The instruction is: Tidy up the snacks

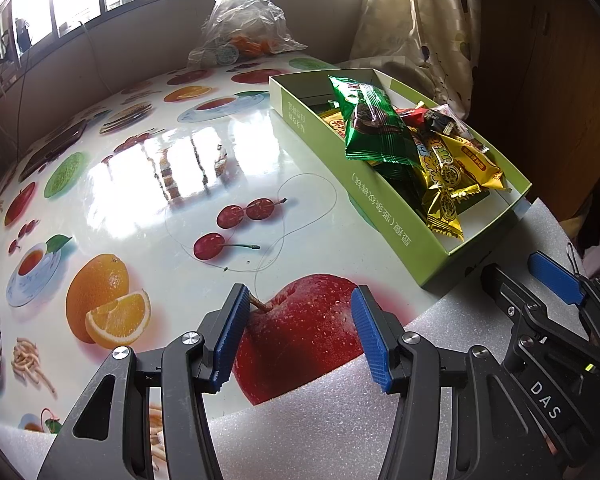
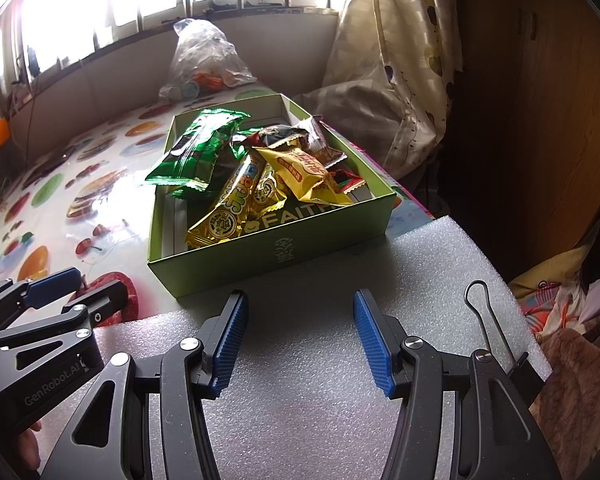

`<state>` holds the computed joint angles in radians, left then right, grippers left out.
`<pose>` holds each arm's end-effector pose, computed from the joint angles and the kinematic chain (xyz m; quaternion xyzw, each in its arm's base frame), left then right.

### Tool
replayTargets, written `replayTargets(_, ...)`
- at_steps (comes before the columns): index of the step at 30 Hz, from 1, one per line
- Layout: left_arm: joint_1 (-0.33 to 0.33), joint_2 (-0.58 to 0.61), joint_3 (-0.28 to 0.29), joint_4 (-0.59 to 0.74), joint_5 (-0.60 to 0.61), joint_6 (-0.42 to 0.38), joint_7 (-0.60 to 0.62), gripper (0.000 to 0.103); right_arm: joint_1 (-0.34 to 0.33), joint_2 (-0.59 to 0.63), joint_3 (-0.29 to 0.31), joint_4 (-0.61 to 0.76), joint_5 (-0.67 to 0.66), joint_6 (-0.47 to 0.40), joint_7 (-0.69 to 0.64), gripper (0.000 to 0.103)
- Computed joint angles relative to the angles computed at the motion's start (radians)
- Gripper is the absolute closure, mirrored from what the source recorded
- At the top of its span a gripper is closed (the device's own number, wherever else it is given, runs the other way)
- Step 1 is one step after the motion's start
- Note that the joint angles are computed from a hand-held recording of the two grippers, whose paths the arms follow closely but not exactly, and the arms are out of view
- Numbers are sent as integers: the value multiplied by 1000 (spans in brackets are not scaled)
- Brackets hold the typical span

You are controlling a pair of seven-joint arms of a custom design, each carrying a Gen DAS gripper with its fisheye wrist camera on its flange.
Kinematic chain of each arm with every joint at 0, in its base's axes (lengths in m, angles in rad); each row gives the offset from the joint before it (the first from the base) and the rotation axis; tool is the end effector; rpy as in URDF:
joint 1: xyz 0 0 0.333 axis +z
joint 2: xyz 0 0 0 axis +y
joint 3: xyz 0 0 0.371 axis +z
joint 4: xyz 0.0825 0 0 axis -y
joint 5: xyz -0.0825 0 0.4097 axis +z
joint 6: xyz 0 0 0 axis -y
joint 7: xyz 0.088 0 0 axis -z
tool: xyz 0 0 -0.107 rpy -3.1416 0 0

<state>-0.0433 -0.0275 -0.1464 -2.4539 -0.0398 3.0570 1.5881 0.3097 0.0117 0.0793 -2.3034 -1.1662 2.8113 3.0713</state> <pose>0.5283 -0.0986 0.4162 -0.6129 0.7268 -0.2410 0.1950 0.4943 0.2507 0.4123 -0.6331 0.6832 -0.2643 0.2503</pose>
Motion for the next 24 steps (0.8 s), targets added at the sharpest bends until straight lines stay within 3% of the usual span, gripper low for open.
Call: replayTargets(24,1,-1,0,0,6,0,-4,49,-5,-4,-1,-2,-32,5,32,48)
